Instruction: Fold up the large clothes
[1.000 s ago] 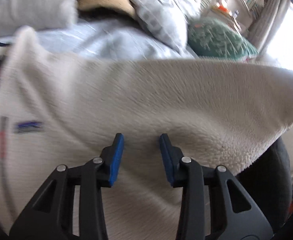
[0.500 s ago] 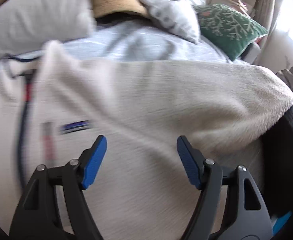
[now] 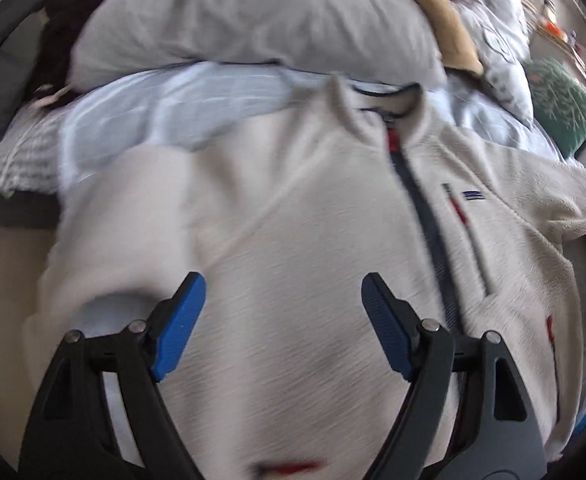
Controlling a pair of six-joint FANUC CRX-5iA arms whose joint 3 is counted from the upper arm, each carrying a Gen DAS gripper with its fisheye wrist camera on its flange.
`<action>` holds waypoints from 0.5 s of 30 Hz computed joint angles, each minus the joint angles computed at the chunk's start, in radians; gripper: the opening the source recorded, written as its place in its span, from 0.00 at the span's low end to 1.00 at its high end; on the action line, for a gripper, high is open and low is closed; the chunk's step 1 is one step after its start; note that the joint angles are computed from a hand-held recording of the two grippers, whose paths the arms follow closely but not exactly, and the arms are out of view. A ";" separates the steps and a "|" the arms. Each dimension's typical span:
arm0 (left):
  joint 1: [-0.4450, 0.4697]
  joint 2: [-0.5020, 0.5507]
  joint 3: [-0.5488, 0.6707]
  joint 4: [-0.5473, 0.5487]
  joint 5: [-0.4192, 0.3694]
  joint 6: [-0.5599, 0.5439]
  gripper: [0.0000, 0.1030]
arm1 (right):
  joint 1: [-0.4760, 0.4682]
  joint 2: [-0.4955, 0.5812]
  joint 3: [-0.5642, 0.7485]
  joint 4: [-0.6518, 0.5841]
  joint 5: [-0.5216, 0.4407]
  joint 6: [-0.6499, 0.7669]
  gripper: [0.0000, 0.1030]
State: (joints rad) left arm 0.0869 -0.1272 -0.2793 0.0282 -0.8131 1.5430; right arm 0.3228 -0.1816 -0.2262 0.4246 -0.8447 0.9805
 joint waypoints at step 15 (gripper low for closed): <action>0.743 -0.102 -0.174 0.200 -0.188 -0.293 0.84 | 0.323 0.036 -0.061 -0.022 -0.013 -0.075 0.75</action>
State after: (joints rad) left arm 0.8302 -0.2287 -0.4536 0.2279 -1.0008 1.2499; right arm 0.6457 -0.1458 -0.2869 0.4025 -0.8580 0.9059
